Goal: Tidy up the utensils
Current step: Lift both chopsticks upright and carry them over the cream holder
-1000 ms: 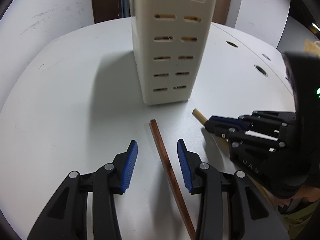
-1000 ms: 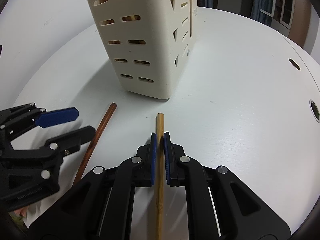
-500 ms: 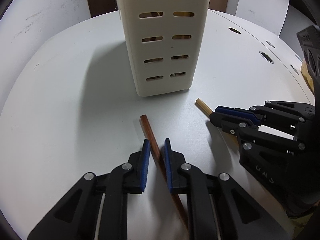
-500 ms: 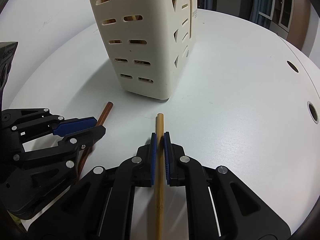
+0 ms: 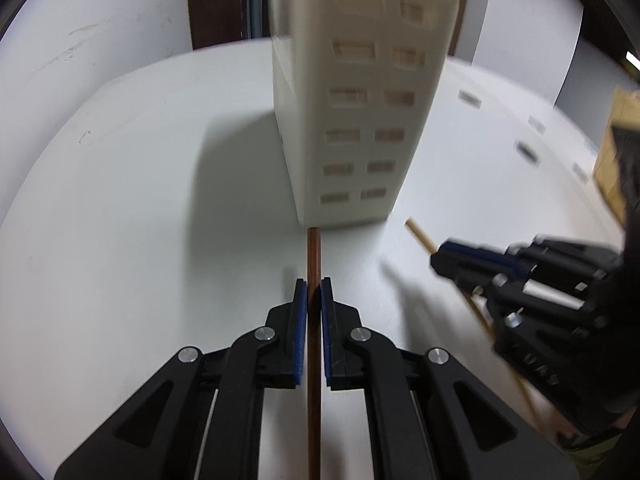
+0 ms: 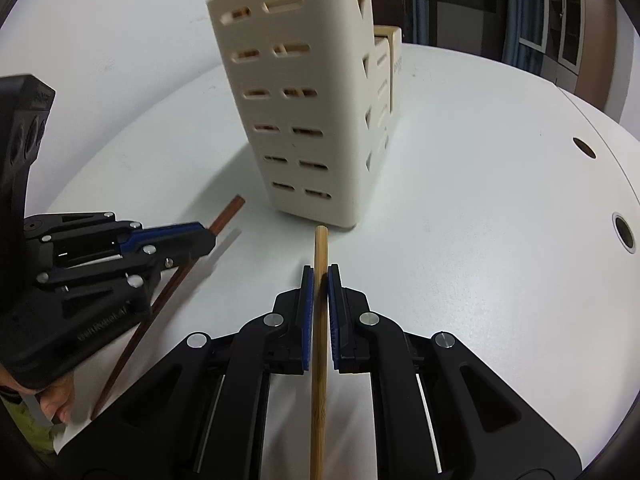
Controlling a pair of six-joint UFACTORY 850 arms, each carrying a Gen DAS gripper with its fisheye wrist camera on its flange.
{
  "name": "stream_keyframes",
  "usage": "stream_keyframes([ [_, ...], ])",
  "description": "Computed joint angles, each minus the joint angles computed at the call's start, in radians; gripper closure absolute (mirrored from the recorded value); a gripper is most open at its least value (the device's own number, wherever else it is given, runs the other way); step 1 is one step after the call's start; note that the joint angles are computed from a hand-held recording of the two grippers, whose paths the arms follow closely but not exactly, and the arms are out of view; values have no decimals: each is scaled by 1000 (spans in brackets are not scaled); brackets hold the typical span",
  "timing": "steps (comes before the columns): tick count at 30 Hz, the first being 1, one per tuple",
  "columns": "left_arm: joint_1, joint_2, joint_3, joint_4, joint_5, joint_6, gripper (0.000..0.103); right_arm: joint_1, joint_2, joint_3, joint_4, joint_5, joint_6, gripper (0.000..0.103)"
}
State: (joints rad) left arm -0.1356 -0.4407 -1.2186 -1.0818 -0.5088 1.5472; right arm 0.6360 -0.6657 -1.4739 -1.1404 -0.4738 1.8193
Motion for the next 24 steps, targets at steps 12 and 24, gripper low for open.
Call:
stream_keyframes([
  [12, 91, 80, 39, -323, -163, 257, 96, 52, 113, 123, -494, -80, 440, 97],
  [24, 127, 177, 112, -572, -295, 475, 96, 95, 188, 199, -766, -265, 671, 97],
])
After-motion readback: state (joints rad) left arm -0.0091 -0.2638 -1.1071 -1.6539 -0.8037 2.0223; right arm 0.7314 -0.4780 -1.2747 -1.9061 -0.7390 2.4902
